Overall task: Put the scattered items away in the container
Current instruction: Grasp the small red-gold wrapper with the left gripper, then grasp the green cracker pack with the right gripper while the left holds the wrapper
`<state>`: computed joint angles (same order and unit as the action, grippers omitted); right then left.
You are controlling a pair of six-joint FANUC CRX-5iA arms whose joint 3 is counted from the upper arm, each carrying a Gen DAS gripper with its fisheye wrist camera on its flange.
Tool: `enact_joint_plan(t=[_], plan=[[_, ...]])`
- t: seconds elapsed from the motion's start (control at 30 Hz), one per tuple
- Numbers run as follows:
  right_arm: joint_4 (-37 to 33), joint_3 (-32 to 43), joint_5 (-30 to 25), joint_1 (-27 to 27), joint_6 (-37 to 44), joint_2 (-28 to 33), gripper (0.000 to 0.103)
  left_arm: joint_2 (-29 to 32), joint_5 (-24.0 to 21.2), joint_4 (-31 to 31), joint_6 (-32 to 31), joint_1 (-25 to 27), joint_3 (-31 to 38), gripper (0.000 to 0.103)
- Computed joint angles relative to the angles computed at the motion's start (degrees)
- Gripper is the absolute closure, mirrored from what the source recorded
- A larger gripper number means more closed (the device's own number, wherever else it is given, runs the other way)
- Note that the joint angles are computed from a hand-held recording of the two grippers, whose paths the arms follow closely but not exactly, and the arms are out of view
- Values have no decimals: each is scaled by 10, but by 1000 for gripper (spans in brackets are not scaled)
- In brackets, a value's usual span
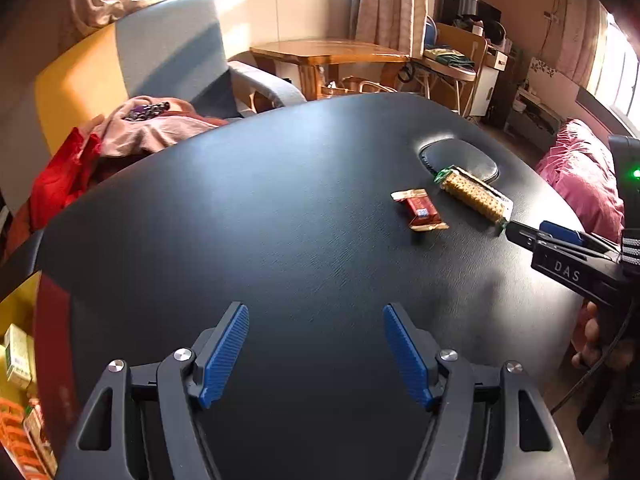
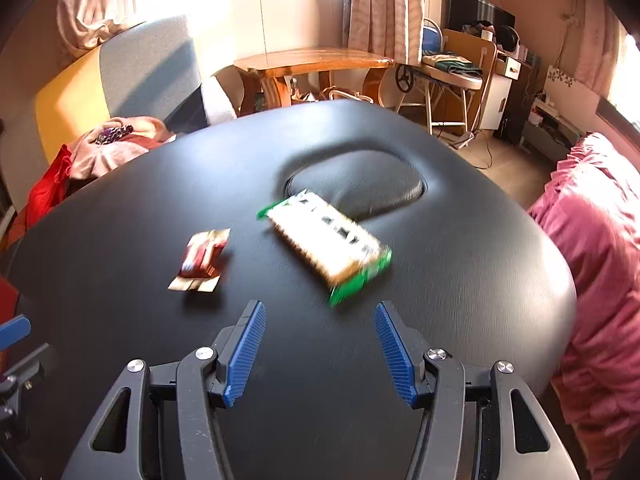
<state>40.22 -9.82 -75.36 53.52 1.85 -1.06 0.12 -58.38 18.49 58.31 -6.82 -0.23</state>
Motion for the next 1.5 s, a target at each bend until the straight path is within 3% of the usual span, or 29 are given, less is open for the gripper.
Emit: enact_joint_plan(t=[0.27, 0.47, 0.6, 0.7, 0.8, 0.9, 1.1, 1.5], plan=[[1, -13, 101, -76, 130, -2, 28, 85, -24, 8, 11, -42, 88, 32], [-56, 0, 158, -119, 256, 3, 25, 137, -33, 0, 28, -70, 145, 32], [-74, 4, 155, -133, 305, 13, 27, 170, -41, -14, 40, -88, 180, 32], [-77, -5, 154, -135, 314, 12, 41, 191, -50, -31, 47, -102, 203, 32], [-72, -18, 156, -132, 305, 4, 43, 204, -52, -37, 49, -110, 212, 33], [-64, -27, 152, -124, 288, -4, 44, 214, -58, -44, 54, -114, 220, 43], [-62, -27, 131, -99, 258, -7, 44, 172, -26, -27, 34, -92, 156, 62], [-80, 8, 134, -6, 211, 20, 44, 29, -16, -8, -5, 13, -11, 63]])
